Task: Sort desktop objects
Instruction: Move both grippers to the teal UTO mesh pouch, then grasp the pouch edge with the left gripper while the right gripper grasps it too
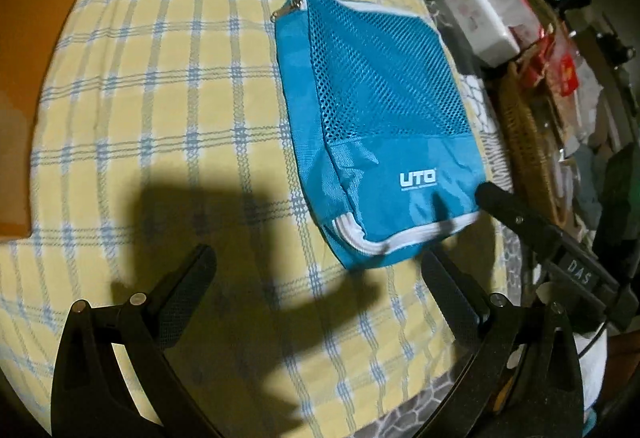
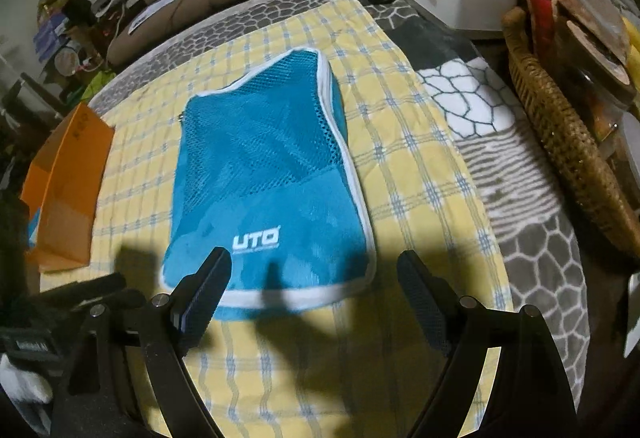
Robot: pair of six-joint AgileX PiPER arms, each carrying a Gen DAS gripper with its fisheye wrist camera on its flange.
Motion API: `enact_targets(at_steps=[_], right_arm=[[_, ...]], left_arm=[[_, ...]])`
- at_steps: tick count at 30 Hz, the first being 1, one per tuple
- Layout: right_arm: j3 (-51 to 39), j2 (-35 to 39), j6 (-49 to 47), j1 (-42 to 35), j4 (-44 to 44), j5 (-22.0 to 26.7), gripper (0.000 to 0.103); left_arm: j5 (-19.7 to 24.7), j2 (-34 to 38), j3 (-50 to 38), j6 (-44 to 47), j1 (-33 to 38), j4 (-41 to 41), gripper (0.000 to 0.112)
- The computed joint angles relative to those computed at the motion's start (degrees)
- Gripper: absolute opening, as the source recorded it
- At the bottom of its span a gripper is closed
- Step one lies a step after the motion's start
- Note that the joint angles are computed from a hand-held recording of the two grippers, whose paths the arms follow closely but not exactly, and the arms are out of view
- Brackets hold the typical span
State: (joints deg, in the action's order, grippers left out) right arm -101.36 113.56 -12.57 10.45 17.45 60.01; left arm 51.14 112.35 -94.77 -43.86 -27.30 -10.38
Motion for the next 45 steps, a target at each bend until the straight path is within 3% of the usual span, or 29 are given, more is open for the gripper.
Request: enact_targets(at_steps=[5, 9, 11, 15, 18, 22, 29, 45], right_arm=[[-1.66, 2.65, 2.13, 0.06, -1.13, -0.43, 0.081], [-1.45, 4.03, 2.3, -0.97, 0.88, -0.43, 0.068], [-1.37, 4.78, 1.25, -1.77, 3.37, 0.41, 0.056], [-0.11, 4.33, 0.22, -2.11, 5.24, -0.02, 0.054], [0.27, 4.07, -1.09, -2.88, 8.72, 1.15, 0.051], [1.77, 2.42, -1.96, -2.56, 8.6, 0.67, 0.049], [2.63, -1.37, -1.3, -1.0, 7.6, 0.98, 0.044], [-6.83, -10.89, 10.04, 16.5, -4.29, 6.69, 0.044]], left_arm=[[0.6, 2.44, -2.02, 0.53, -0.2, 0.46, 0.101], [0.63, 3.26, -3.27, -0.5, -1.15, 2.85, 0.096], [1.04, 3.81, -4.22, -0.2, -1.37, 3.1, 0.085], [0.25, 4.48, -5.12, 3.5, -1.08, -0.52, 0.05], [0.67, 5.06, -6.42, 3.95, -1.49, -0.94, 0.045], [-0.98, 2.72, -4.1, 1.96, -1.84, 1.2, 0.029], [0.33, -3.34, -2.96, 0.32, -2.71, 6.93, 0.028], [7.48, -27.17, 4.27, -3.76, -1.01, 14.12, 0.027]])
